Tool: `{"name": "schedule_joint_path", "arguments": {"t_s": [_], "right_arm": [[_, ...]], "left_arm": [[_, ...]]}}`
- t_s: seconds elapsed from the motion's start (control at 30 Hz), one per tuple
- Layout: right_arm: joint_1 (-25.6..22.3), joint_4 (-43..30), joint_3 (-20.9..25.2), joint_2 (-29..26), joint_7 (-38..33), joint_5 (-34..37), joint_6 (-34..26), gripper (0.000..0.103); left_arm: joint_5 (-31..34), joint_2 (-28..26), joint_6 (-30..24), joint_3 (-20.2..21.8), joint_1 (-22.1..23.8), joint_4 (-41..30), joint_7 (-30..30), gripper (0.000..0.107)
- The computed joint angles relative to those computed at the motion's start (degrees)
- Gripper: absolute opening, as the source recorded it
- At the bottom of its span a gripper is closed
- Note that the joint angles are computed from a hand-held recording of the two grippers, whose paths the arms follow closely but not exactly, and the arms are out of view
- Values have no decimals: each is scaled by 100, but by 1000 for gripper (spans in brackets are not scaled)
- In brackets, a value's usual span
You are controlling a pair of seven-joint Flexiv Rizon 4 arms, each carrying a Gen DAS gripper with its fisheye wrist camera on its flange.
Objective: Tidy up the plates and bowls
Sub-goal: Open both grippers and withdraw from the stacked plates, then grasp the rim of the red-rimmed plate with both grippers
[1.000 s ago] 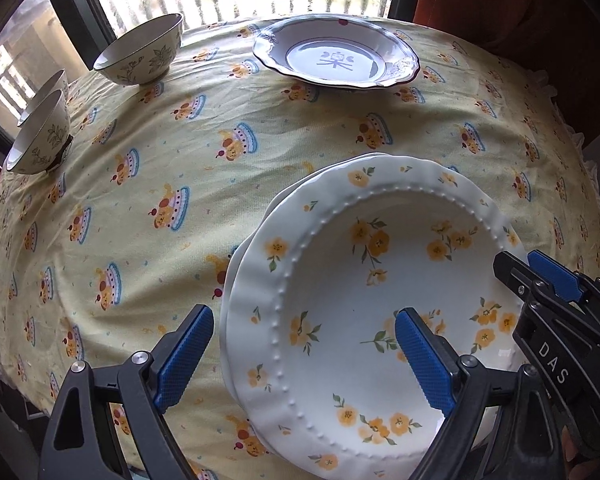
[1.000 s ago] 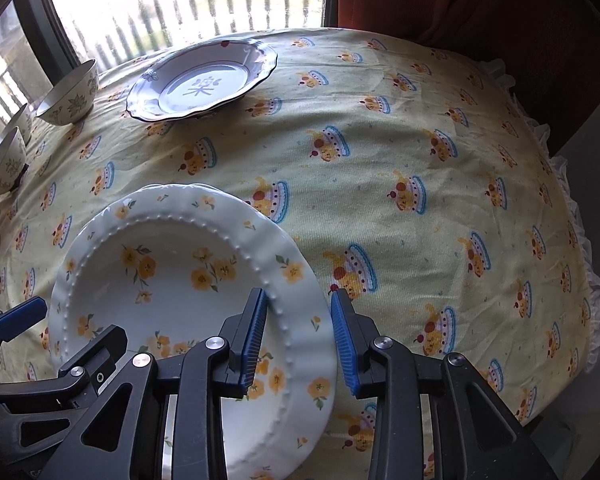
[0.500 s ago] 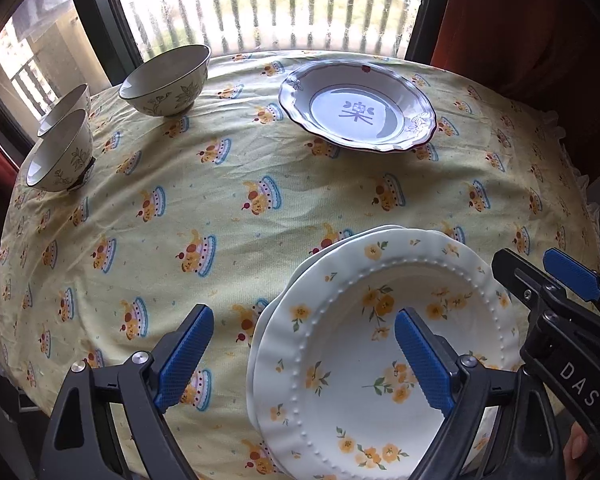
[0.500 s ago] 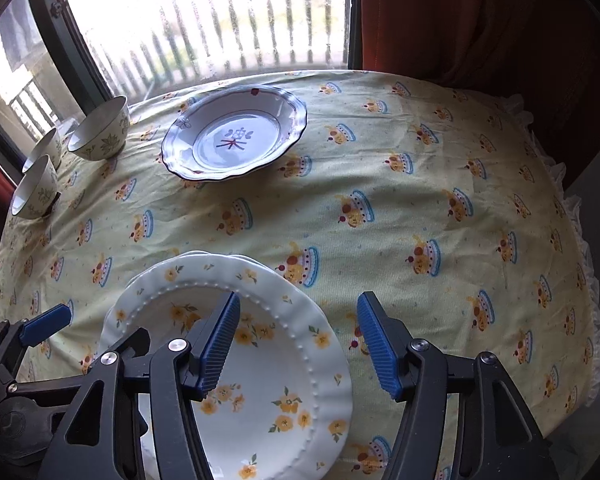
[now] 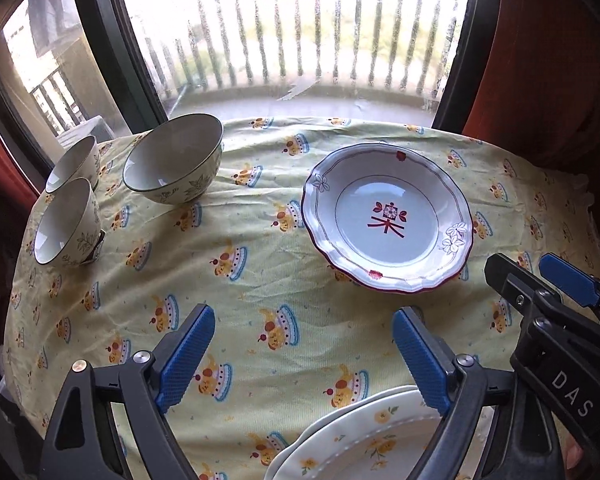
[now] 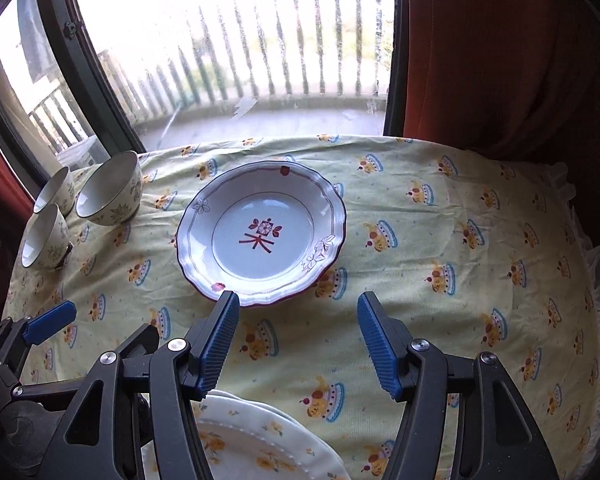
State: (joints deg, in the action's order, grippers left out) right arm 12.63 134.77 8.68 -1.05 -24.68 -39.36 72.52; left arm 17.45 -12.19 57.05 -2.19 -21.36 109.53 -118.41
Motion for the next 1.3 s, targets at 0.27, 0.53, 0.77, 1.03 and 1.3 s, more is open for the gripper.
{"name": "schedule_joint_path", "arguments": {"t_s": [0.27,0.53,0.77,1.03,1.3], "right_arm": [[-52,-562,-466,-863,401,-543,330,65],[195,-956,-945,-1581,415,-251,654,64],[472,-1195,-1302,-1971,291,-180,660,54],[488,-1135,-1270,-1940,206,-90,493,44],[320,-1031,-807,-1709,-202,601,138,44]], "left_arm": [[111,-889,-3,152,-105,-862,-272,82],[-248,-1656,31,334,-208,-1448,-352,72],[-545,-1977,172,403,-219,-1597,-140,59],[-871,-1993,289,364,-200,-1525,280,57],[-883,-1719,146,315,-219,-1202,486,57]]}}
